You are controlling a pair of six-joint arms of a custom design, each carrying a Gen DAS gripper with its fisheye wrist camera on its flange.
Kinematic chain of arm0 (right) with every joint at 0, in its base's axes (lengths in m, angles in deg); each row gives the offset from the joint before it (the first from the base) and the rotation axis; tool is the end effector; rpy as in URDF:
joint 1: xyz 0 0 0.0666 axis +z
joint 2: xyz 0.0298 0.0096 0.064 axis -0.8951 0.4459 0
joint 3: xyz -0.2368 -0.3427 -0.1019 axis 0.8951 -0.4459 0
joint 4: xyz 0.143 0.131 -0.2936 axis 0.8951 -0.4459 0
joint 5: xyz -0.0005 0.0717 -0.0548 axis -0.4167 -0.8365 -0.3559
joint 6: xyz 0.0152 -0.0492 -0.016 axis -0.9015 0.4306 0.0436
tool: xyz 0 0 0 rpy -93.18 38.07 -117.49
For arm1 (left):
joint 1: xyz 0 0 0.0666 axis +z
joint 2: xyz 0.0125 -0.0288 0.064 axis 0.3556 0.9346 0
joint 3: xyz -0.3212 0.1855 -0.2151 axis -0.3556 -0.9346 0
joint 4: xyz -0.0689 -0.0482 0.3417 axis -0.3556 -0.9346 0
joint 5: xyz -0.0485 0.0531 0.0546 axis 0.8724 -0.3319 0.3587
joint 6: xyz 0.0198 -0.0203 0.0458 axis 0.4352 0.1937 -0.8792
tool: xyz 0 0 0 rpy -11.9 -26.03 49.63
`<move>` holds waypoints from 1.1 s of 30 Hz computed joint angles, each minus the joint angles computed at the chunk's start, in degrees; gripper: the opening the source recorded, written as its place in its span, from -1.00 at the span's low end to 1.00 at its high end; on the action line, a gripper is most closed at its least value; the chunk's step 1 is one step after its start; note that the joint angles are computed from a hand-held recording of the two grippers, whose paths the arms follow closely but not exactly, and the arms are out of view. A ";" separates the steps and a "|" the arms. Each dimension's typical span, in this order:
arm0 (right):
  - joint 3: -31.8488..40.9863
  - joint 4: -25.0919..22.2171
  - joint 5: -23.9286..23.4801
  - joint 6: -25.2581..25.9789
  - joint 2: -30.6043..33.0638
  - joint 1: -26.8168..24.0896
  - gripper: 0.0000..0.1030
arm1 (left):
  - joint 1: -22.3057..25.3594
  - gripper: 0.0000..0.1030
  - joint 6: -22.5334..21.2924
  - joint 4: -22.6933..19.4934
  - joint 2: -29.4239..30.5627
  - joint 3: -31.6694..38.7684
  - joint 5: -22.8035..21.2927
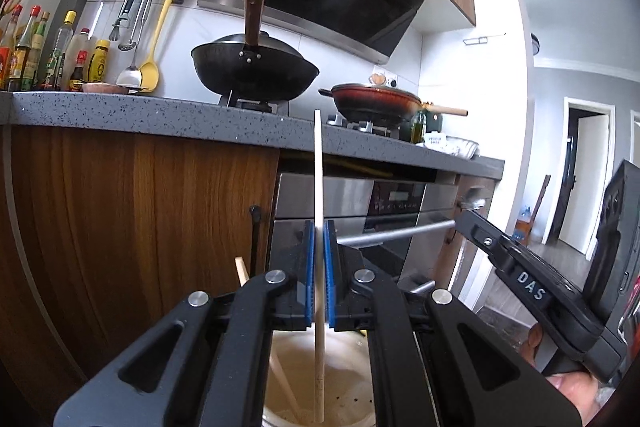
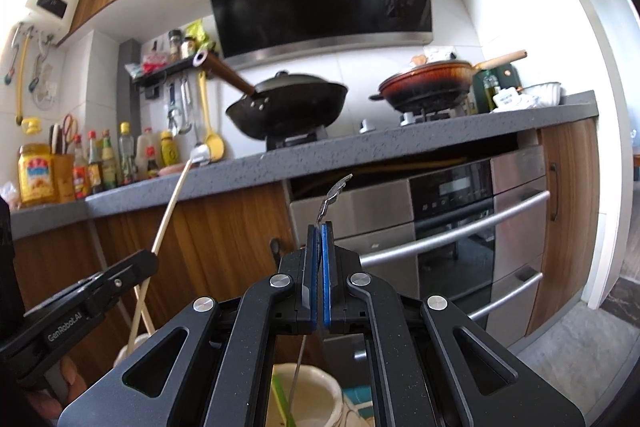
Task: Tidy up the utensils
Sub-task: 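Lift the chopstick with the left tool while the right tool carries the spoon to the holder, then open the left tool over the tall pot while the right tool drops the spoon into the short pot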
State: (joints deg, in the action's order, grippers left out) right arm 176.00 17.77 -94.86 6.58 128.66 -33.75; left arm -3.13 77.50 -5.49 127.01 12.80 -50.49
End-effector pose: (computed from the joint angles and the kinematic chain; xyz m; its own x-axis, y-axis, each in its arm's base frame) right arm 0.5599 0.3252 0.4424 -0.1723 0.1128 -0.9786 -0.5840 0.7883 0.1937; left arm 0.4686 -0.1888 0.4396 -0.1074 -0.1712 -0.9794 -0.1439 0.9774 -0.1550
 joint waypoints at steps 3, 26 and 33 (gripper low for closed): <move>0.30 -1.37 -0.30 1.83 0.34 0.33 -0.94 | 0.05 -0.92 0.83 -1.83 -0.24 -0.18 0.39; 2.77 -18.92 -1.76 9.16 0.77 0.97 -0.94 | -1.85 -0.92 6.44 -20.14 -1.04 2.15 -0.81; 3.43 -20.24 -3.52 8.53 1.08 0.65 -0.60 | -2.10 -0.83 6.48 -20.66 -1.14 2.39 -1.47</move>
